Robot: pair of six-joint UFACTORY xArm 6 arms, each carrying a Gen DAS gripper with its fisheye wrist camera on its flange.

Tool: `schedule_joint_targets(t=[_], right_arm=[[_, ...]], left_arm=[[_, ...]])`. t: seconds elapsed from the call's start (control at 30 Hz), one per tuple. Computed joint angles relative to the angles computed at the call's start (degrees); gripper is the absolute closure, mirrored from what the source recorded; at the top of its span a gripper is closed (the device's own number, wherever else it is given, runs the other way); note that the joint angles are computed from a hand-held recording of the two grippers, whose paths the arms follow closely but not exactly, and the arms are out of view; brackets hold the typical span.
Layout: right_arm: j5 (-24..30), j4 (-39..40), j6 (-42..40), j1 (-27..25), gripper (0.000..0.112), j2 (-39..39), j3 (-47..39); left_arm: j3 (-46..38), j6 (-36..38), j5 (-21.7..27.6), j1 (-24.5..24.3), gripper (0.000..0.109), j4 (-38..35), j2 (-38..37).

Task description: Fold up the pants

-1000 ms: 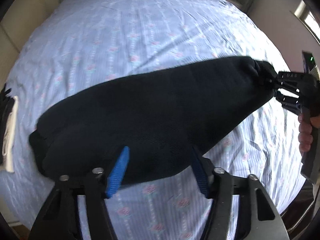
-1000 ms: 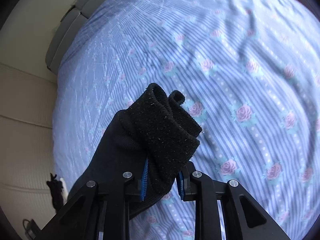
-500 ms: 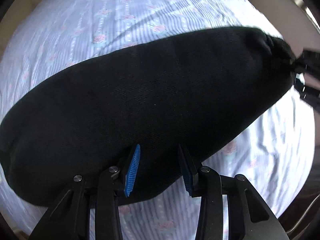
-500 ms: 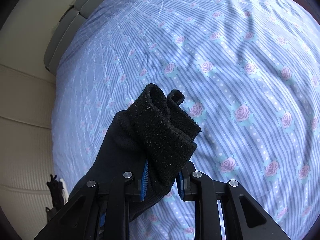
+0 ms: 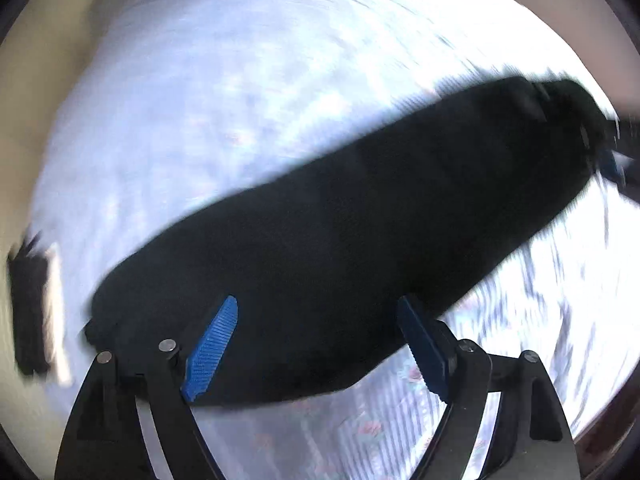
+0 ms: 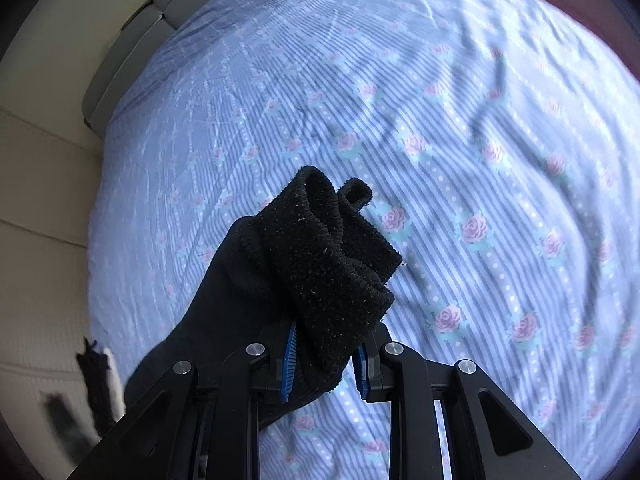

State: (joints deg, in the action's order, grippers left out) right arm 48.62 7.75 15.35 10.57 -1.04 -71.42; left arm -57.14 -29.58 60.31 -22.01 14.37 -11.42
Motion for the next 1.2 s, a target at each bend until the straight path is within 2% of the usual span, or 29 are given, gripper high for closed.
schedule_joint_targets(t=[0.1, 0.17, 0.27, 0.37, 0.4, 0.53, 0.67, 0.9, 1.07, 1.2], right_arm=[[1.1, -7.3, 2.6, 3.4, 0.088, -1.0, -1.2], [1.4, -11.4, 3.9, 5.9, 0.088, -1.8, -1.9], [2.7, -15.8, 5.2, 9.4, 0.088, -2.4, -3.4], [3.3, -17.7, 5.8, 13.1, 0.088, -3.3, -4.5], [3.1, -18.1, 5.9, 14.7, 0.088, -3.7, -4.6], [2.7, -20.3, 6.7, 20.4, 0.088, -3.7, -5.7], [3.8, -24.2, 10.1, 26.3, 0.088, -1.4, -8.2], [9.1, -25.9, 13.4, 35.8, 0.088, 5.8, -15.3], [12.9, -26.1, 10.9, 41.7, 0.090, 13.4, -21.5], [14.4, -26.1, 8.0, 44.3, 0.090, 18.5, -24.4]], left_arm=[[2.1, -3.8, 2.6, 4.4, 0.026, -4.5, -7.3], [4.5, -3.8, 3.2, 7.2, 0.026, -6.0, -12.1], [7.5, 0.4, 5.0, 13.5, 0.026, -11.7, -18.7], [9.4, 3.0, 7.1, 18.8, 0.026, -12.7, -23.6], [9.1, 3.0, 6.2, 19.3, 0.026, -12.6, -23.0], [11.7, 10.3, 6.4, 26.5, 0.026, -16.8, -28.9], [11.6, 16.9, 7.4, 31.9, 0.026, -18.5, -30.5], [12.3, 34.8, 10.8, 46.3, 0.026, -24.7, -33.2], [14.3, 43.1, 13.3, 56.6, 0.026, -27.3, -33.7], [15.3, 48.3, 14.3, 62.9, 0.027, -28.2, -32.2]])
